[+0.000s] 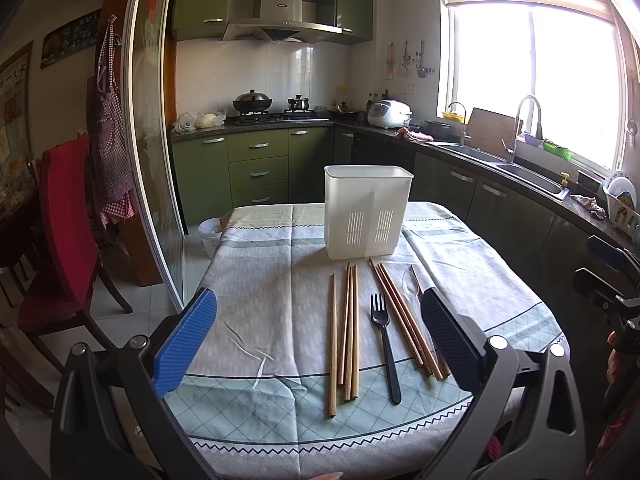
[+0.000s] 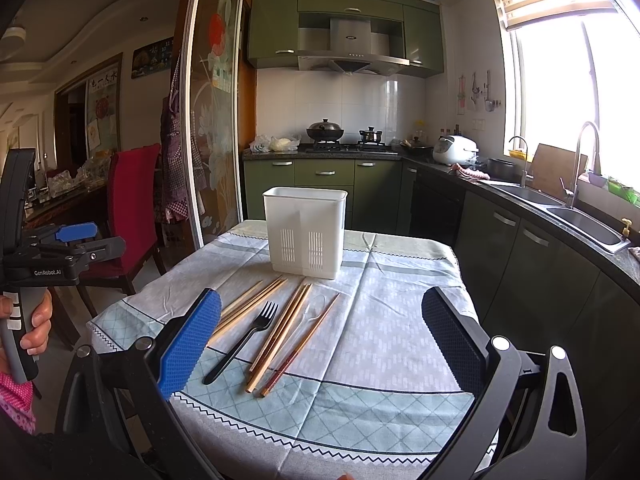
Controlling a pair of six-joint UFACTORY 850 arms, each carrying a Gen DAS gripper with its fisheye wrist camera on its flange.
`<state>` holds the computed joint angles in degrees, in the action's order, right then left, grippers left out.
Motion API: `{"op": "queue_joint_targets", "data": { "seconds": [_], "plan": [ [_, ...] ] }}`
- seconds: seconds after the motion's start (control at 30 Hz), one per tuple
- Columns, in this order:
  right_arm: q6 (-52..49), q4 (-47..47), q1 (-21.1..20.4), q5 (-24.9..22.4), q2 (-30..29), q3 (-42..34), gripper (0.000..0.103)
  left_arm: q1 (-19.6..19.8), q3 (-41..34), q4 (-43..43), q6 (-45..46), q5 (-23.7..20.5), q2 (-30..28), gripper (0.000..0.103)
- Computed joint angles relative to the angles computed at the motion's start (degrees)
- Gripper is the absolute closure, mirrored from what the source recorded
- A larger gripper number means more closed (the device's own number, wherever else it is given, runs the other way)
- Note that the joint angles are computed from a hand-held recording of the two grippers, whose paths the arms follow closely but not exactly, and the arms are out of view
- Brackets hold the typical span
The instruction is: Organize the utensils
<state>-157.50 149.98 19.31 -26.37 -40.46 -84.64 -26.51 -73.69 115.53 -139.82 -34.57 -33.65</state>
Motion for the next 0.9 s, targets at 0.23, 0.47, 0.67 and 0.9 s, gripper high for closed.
{"op": "queue_joint_targets", "data": {
  "seconds": [0.23,0.47,0.67,0.9],
  "plan": [
    [0.0,-0.13,-0.01,0.1,0.02,-0.04,0.004,0.0,-0.07,-0.08,0.11,0.03,-0.04,0.006],
    [-0.14,0.0,0.01,0.09,-0.16,-0.1,0.004,-0.01,-0.13,-0.14,0.07,0.05,-0.15,0.006],
    [-0.12,-0.03,0.0,0.07,-0.18,-0.12,0.004,-0.23,-0.09,0.08,-0.14,0.04,-0.39,0.006],
    [0.41,-0.26,-0.09,0.54,-0.87,-0.68,0.004,-0.07,-1.16,-0.9,0.59,1.39,-1.2,0.006]
  ]
}}
